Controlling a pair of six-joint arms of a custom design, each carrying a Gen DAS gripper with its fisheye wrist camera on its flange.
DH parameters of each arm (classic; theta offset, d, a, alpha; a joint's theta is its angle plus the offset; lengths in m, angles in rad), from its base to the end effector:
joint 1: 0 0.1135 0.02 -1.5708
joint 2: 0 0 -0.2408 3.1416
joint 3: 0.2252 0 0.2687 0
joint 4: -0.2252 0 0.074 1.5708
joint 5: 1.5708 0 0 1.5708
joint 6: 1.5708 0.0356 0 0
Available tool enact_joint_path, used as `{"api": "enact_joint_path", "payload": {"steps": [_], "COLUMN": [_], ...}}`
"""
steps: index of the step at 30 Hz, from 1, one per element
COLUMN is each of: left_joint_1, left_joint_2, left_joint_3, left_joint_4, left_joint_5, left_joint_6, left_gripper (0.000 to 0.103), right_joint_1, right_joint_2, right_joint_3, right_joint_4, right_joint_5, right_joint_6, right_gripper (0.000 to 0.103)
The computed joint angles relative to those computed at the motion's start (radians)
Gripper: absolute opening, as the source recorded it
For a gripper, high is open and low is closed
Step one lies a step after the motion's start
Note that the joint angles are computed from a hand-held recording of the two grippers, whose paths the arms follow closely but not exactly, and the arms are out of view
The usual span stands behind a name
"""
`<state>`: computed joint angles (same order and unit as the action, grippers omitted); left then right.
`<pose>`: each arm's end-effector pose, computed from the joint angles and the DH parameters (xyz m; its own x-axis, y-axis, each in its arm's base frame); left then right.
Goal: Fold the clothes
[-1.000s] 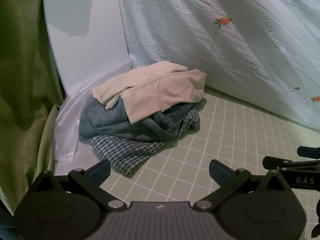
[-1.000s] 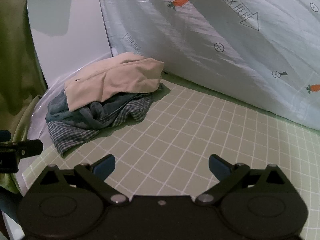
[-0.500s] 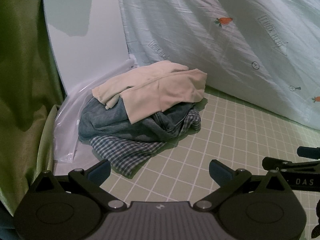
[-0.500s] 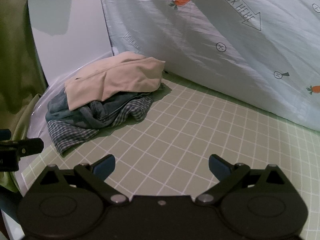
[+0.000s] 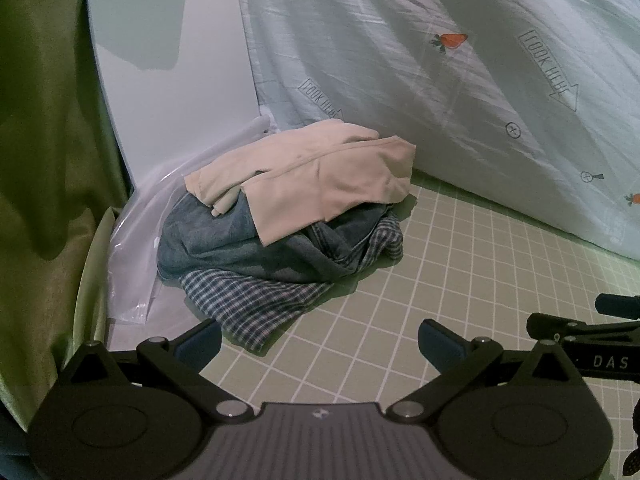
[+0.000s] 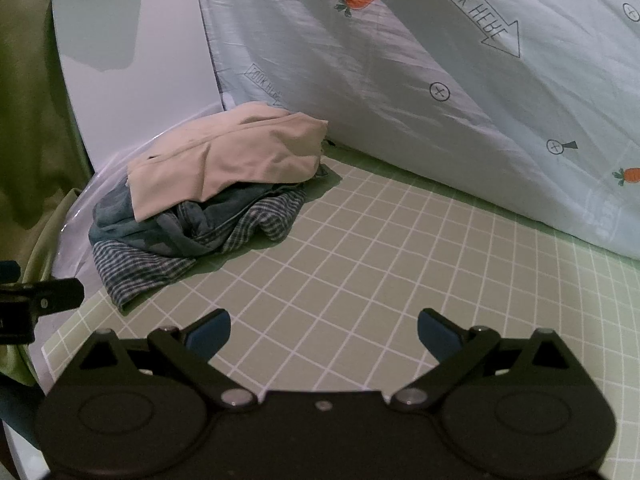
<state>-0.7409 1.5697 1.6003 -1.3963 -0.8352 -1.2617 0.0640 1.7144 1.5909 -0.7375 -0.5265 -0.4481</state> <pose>0.2389 -0.1828 0.3264 -0.5451 -0.3677 -0.7534 -0.5843 0.8111 0.0268 0.3881 0.0428 0.2996 -0.5167 -0.4085 -0.7525 -0.6723 0.7377 0.0612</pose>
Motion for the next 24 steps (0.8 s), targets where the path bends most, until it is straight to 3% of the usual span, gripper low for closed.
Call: {"api": "enact_joint_path", "payload": {"steps": [24], "left_joint_1": [0.026], "left_joint_2": [-0.011], "left_joint_3": [-0.032], "left_joint_4": [0.042], "left_joint_5": [0.023], "left_joint_6": [0.023], "left_gripper": [0.103], "right_joint_1": [0.009], "right_joint_2": [0.028], "right_joint_3": [0.023], "right_joint_4": [-0.003], "right_joint_5": [0.016], "right_joint_6": [0.006], "right_gripper": [0.101]}}
